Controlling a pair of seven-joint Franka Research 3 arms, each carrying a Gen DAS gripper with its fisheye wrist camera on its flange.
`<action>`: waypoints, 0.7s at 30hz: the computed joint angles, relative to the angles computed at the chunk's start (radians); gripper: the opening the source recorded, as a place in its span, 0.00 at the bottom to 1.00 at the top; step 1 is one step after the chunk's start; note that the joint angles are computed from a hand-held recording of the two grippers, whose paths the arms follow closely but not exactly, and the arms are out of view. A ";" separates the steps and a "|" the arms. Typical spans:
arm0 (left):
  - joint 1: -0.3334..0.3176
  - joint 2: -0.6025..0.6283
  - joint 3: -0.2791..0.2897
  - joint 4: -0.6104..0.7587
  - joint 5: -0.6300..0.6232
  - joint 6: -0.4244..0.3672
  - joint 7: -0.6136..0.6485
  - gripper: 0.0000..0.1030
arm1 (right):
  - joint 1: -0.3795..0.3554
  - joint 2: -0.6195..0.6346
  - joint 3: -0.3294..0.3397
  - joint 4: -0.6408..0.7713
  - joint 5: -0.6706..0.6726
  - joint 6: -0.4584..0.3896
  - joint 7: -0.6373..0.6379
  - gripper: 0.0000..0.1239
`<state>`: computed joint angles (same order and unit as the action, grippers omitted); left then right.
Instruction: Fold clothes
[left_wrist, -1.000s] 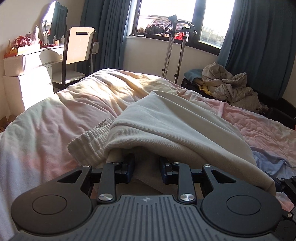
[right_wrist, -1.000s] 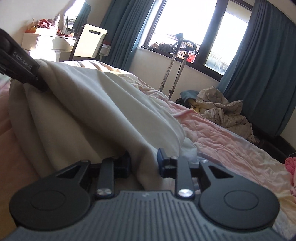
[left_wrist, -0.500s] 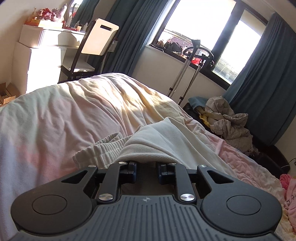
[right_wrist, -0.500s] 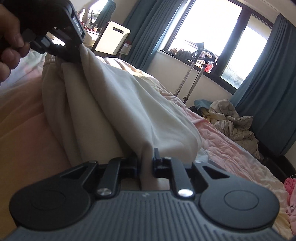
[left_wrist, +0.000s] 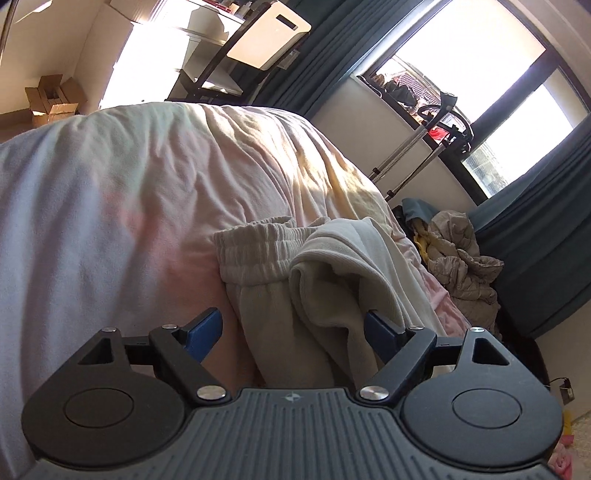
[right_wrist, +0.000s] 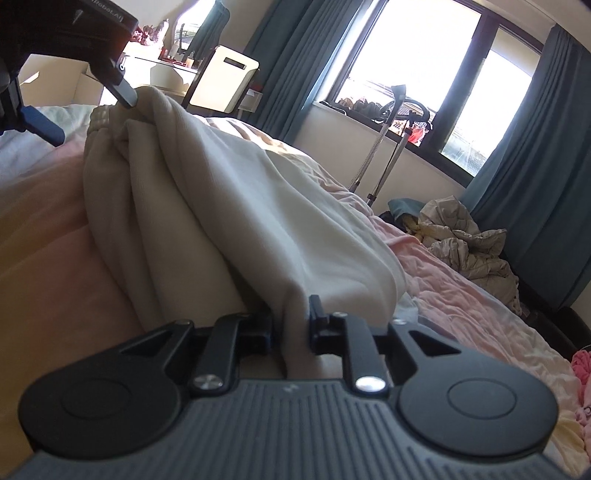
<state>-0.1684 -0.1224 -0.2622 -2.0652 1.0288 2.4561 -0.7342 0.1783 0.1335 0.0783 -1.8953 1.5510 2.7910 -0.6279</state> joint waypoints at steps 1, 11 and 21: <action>0.007 -0.002 0.011 -0.018 -0.006 0.050 -0.034 0.83 | 0.000 0.000 0.000 0.000 0.000 -0.001 0.000 0.17; 0.068 0.075 0.047 -0.032 0.309 0.271 -0.490 0.81 | -0.006 -0.001 -0.003 0.007 -0.035 -0.034 0.088 0.19; 0.048 0.114 0.083 0.006 0.362 0.246 -0.528 0.65 | -0.148 0.009 -0.074 0.150 -0.157 -0.584 0.781 0.38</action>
